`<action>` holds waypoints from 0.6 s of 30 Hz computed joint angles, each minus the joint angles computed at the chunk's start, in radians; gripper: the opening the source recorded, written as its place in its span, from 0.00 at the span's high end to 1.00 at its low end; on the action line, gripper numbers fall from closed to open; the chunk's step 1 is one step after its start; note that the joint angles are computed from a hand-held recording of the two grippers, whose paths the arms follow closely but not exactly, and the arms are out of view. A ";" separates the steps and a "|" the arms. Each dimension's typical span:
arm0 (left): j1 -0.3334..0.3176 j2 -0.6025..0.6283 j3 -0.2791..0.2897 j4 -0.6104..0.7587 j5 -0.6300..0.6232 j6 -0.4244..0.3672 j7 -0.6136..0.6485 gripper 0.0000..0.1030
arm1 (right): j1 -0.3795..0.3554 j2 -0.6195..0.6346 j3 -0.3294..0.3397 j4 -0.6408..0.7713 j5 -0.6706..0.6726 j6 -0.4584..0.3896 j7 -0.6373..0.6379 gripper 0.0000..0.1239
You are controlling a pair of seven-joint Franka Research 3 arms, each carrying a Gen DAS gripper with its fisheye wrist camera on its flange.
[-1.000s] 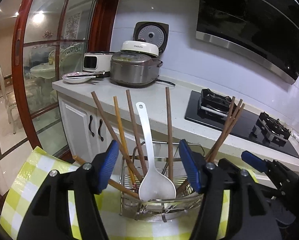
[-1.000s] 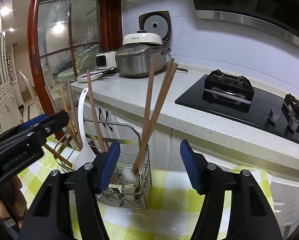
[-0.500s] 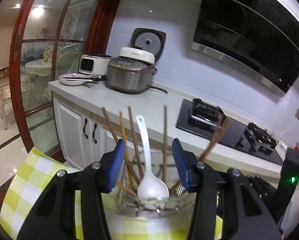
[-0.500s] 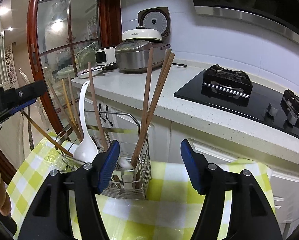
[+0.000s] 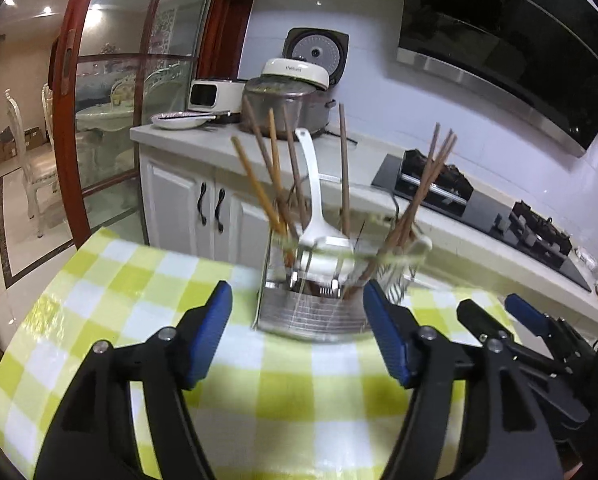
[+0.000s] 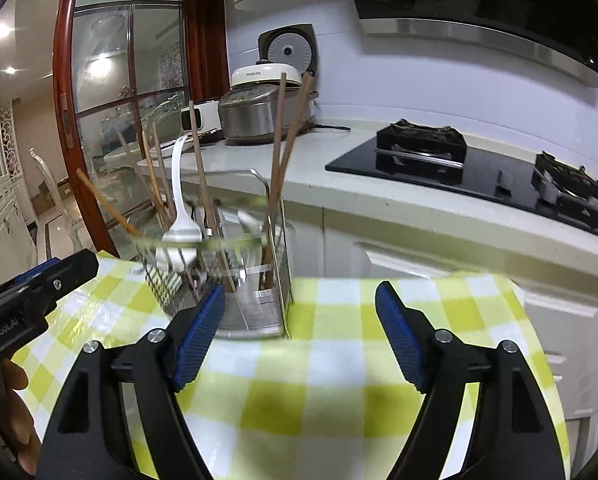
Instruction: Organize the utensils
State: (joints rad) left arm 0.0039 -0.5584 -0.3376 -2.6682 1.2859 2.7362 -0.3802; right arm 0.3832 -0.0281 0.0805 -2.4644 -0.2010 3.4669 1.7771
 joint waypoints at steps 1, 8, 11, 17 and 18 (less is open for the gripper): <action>-0.013 -0.012 -0.004 -0.013 -0.015 -0.009 0.009 0.31 | -0.003 -0.011 0.008 -0.023 0.036 0.012 -0.032 0.37; -0.058 -0.071 -0.043 -0.047 -0.071 -0.056 0.052 0.12 | 0.025 -0.075 -0.036 -0.113 0.019 0.038 -0.020 0.34; -0.063 -0.083 -0.038 -0.062 -0.094 -0.049 0.051 0.12 | 0.054 -0.093 -0.077 -0.126 -0.027 0.023 0.017 0.34; -0.071 -0.091 -0.049 -0.077 -0.147 -0.048 0.083 0.05 | 0.062 -0.132 -0.059 -0.166 0.034 0.022 -0.048 0.32; -0.070 -0.092 -0.049 -0.079 -0.151 -0.041 0.084 0.05 | 0.072 -0.136 -0.067 -0.169 0.036 0.017 -0.050 0.32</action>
State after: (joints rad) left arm -0.0657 -0.6505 -0.3870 -2.7473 1.1351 2.6954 -0.2966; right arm 0.4555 -0.1641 0.0137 -2.6337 -0.1651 3.4842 1.7275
